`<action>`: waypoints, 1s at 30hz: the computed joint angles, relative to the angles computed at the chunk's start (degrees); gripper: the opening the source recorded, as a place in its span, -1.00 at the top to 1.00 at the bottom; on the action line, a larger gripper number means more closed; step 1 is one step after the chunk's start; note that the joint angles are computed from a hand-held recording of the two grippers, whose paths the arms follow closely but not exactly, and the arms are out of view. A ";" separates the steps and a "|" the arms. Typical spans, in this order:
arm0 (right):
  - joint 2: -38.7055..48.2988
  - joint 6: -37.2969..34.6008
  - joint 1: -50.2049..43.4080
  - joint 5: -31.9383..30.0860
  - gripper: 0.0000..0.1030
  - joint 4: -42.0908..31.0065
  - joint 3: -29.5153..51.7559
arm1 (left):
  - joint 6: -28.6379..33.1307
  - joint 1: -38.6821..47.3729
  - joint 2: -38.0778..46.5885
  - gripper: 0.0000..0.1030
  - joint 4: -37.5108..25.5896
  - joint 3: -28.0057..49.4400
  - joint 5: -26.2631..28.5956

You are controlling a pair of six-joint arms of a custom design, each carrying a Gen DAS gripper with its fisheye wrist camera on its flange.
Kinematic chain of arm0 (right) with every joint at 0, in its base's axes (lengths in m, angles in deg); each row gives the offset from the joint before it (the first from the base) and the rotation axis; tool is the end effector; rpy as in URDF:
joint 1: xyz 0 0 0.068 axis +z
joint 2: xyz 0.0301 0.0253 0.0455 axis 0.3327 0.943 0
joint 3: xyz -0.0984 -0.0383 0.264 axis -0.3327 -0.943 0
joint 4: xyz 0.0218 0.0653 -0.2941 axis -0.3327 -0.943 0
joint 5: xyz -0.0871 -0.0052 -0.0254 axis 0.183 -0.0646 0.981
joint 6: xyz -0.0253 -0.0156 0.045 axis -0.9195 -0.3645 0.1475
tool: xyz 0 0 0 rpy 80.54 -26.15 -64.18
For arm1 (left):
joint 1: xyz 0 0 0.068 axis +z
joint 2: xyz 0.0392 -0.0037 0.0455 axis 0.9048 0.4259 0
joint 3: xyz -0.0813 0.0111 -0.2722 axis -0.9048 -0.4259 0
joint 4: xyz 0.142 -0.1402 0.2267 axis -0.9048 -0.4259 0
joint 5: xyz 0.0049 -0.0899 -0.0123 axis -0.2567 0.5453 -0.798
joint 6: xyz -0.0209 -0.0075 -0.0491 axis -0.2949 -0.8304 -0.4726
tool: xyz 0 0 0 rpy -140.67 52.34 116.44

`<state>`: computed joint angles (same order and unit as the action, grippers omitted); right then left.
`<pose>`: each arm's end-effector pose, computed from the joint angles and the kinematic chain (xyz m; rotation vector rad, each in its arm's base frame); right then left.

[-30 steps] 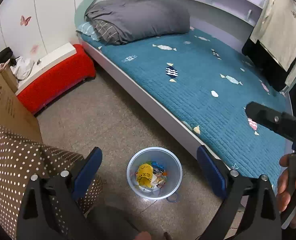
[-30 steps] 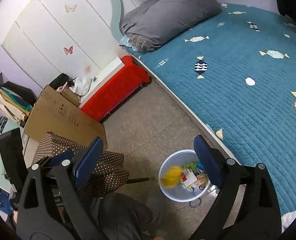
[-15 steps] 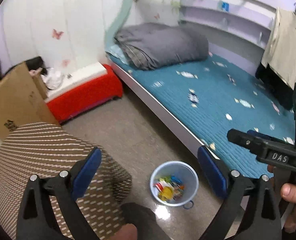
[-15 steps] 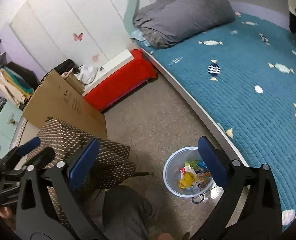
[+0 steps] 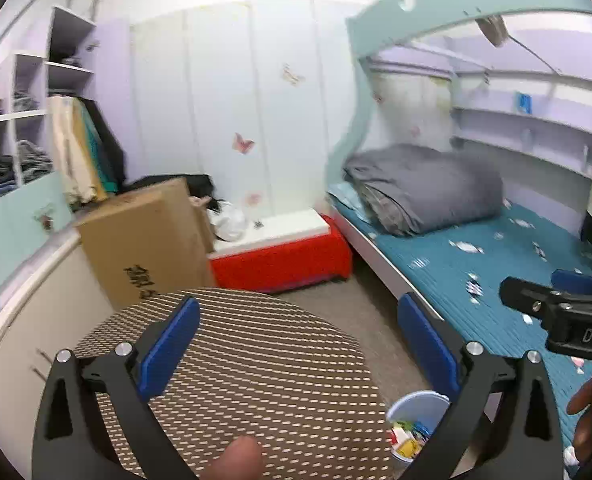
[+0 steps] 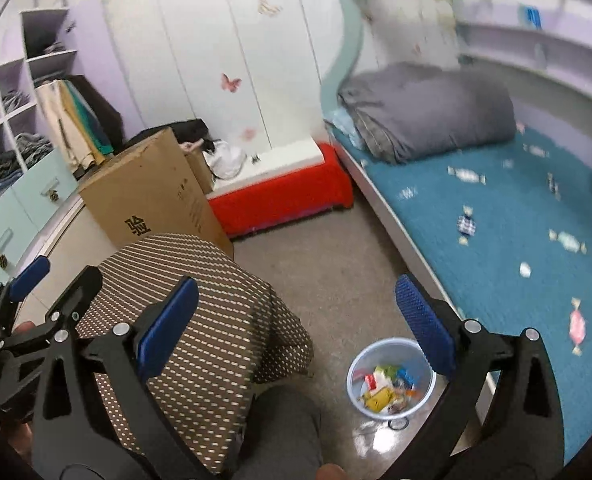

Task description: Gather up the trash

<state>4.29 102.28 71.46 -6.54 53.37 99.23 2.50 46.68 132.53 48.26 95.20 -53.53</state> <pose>0.2180 0.2469 0.3365 0.1753 2.1768 0.2796 0.2247 -0.0637 0.3494 0.1781 2.0029 0.0843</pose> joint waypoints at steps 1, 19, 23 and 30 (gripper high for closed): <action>0.53 -0.03 0.98 1.19 -0.88 -0.74 1.24 | -0.11 1.17 -1.17 -0.90 -0.71 0.39 0.57; 8.74 -2.50 18.14 24.03 -0.88 -8.72 17.94 | -2.38 14.76 -19.02 -0.90 -9.14 0.75 9.07; 8.69 -2.96 20.15 26.05 -0.88 -8.27 18.20 | -2.42 17.58 -21.57 -0.90 -10.87 0.69 10.91; 9.75 -3.57 23.40 30.12 -0.88 -8.40 19.74 | -2.63 21.01 -24.98 -0.91 -13.08 0.74 12.70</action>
